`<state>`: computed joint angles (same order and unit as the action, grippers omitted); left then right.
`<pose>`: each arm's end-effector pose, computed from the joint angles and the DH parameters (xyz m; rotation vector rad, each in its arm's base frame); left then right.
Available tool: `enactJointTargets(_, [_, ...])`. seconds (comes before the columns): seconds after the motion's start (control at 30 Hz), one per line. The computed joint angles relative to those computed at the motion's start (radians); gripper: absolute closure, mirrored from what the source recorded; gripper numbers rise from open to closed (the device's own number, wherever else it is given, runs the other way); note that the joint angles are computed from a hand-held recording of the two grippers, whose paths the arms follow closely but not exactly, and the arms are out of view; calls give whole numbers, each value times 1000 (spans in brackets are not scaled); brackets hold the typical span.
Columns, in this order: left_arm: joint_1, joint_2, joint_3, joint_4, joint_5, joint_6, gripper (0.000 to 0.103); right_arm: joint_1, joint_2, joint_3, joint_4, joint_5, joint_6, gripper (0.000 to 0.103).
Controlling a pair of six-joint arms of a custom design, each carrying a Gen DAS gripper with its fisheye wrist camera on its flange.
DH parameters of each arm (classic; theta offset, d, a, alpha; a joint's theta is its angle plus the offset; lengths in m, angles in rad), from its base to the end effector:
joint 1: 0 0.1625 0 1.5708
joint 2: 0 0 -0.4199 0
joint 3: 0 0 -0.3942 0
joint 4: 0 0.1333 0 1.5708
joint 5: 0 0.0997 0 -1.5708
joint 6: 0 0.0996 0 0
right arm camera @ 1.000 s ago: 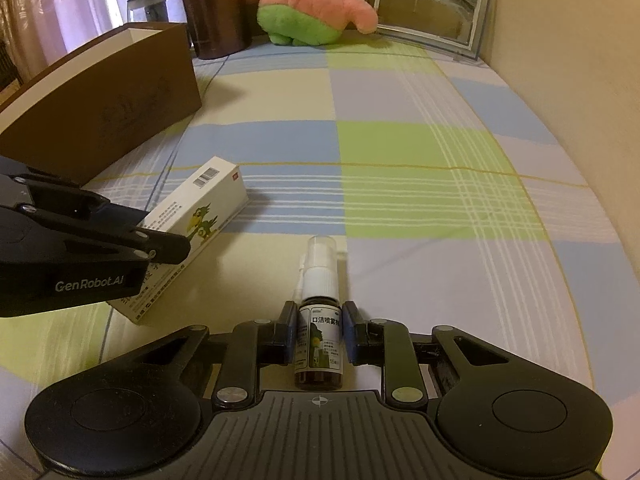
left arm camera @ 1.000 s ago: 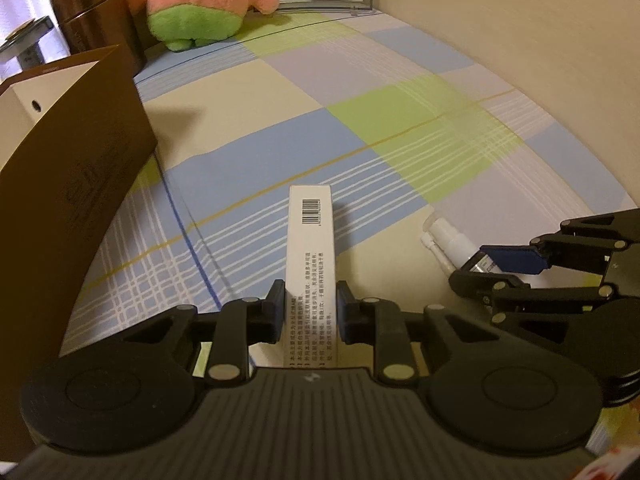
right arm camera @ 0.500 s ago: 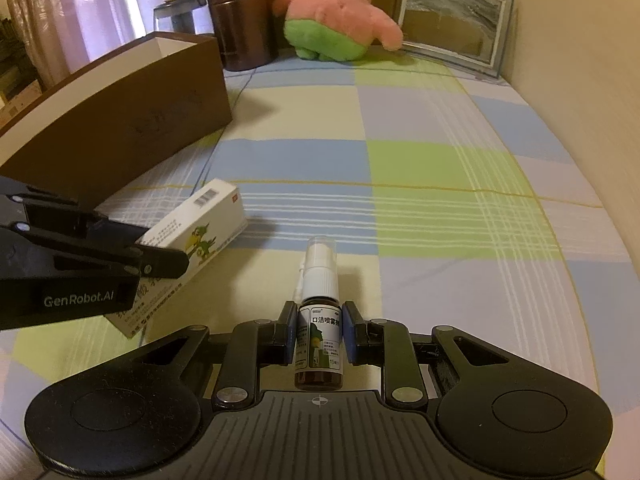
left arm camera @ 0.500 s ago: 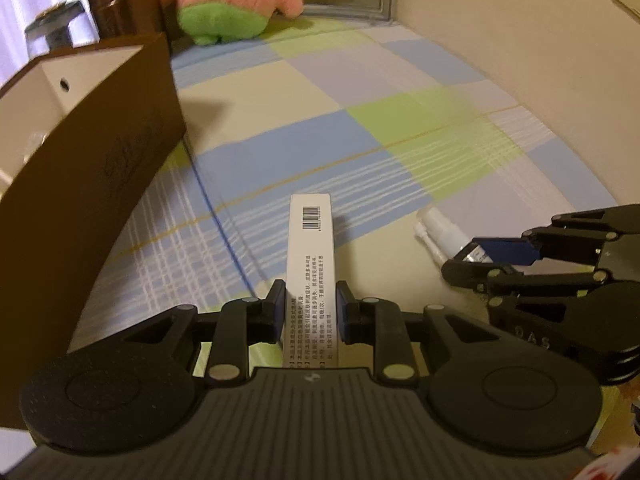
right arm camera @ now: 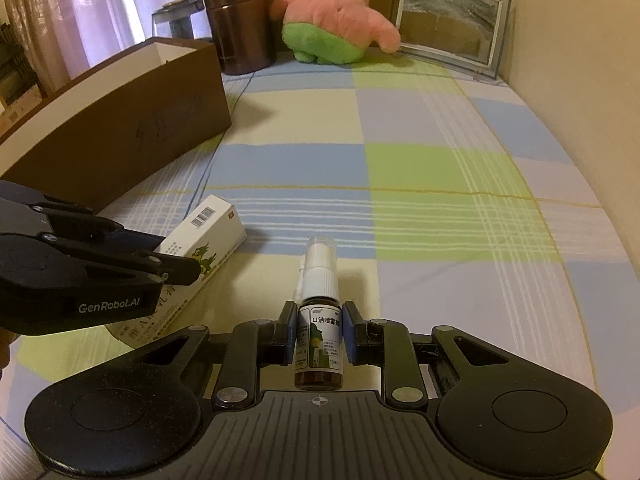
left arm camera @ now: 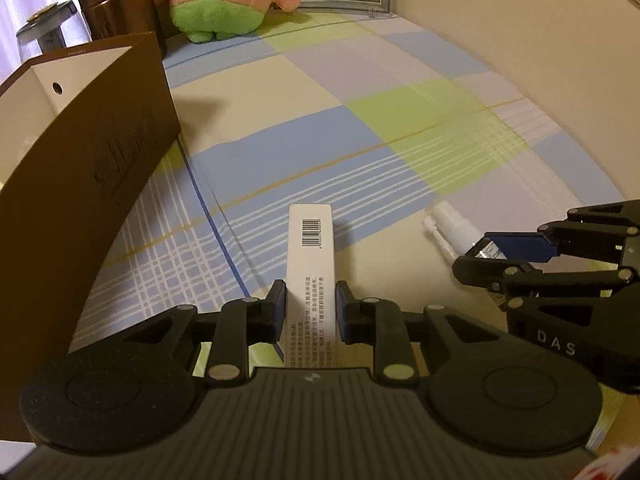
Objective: Organize rigid objects
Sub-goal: 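Lift and carry the carton with the left tool while the right tool carries the spray bottle to the box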
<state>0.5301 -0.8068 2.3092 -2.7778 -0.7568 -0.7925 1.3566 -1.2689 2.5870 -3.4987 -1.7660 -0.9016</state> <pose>-0.2350 -0.3761 -0.0220 0.4419 2.3211 -0.5931 0.0346 -0.3771 0.1587 0.8014 -2.4771 0.5599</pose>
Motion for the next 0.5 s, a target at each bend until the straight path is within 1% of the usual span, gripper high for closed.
enactJointTargets(0.1, [-4, -12, -1, 21, 8, -11, 82, 5, -6, -3, 8, 6, 5, 83])
enactJointTargets(0.27, [-18, -54, 14, 55, 34, -54, 82, 36, -18, -17, 47, 20, 17, 83])
enactJointTargets(0.4, [-36, -110, 32, 121, 60, -122, 82, 78, -18, -31, 81, 36, 24, 83])
enactJointTargets(0.5, [-57, -170, 52, 181, 83, -189, 82, 115, -13, -45, 110, 52, 35, 83])
